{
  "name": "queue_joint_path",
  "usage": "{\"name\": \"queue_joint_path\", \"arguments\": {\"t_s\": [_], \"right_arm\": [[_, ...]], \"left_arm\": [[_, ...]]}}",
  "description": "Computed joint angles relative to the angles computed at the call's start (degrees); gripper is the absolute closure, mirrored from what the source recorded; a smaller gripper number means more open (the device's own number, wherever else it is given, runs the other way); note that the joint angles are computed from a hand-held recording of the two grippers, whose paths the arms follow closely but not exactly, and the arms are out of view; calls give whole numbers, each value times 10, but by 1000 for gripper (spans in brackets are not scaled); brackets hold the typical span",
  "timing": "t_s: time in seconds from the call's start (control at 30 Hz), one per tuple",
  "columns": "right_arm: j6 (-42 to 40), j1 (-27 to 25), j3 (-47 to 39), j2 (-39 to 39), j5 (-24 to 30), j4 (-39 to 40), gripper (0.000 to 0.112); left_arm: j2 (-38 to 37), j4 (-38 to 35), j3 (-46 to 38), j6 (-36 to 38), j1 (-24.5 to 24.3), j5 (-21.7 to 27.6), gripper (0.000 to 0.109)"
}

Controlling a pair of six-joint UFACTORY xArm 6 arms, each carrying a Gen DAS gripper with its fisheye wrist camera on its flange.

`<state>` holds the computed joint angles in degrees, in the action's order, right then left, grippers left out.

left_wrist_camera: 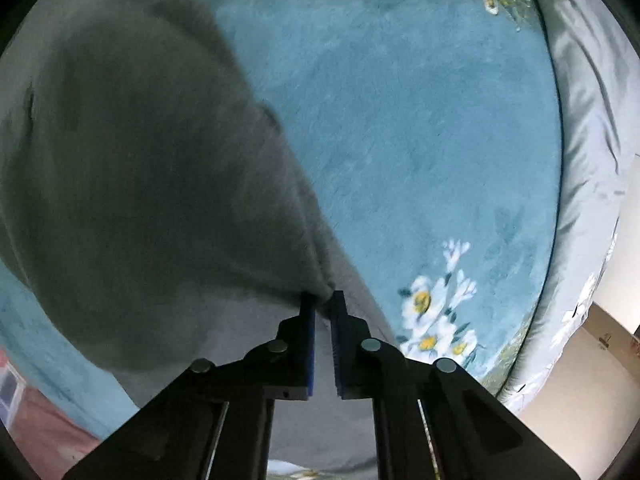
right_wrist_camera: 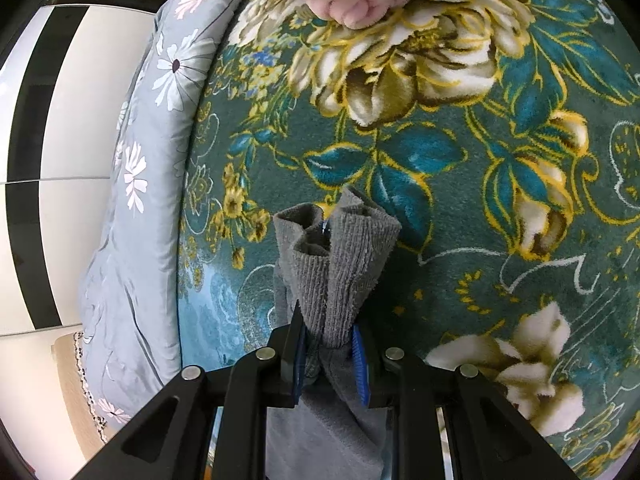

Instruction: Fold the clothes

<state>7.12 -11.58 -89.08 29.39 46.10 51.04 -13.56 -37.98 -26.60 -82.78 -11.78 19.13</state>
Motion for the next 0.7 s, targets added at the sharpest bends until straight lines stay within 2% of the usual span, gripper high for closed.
{"name": "queue_joint_path", "arguments": {"t_s": [0.1, 0.13, 0.27, 0.37, 0.4, 0.47, 0.5, 0.6, 0.7], "right_arm": [[-2, -1, -2, 1, 3, 0, 90], [-3, -1, -2, 0, 4, 1, 90], [-14, 5, 3, -11, -2, 4, 90], [-47, 19, 3, -30, -11, -2, 90], [-62, 24, -2, -35, -5, -8, 90], [-71, 28, -37, -37, 66, -63, 90], [-85, 34, -51, -39, 83, -73, 90], [-152, 68, -67, -53, 106, -87, 90], [-219, 106, -68, -71, 123, -96, 90]], "left_arm": [[-17, 116, 11, -62, 24, -26, 105], [-21, 135, 11, -60, 33, -26, 105], [-34, 67, 17, 23, 27, -64, 105], [-64, 113, 37, -17, 16, -87, 105], [-74, 123, 47, -34, 10, -98, 105], [-98, 144, 74, -91, -6, -122, 105], [-110, 171, 88, -133, -12, -132, 105], [-148, 279, 123, -271, -24, -140, 101], [-186, 339, 151, -355, -37, -135, 98]]}}
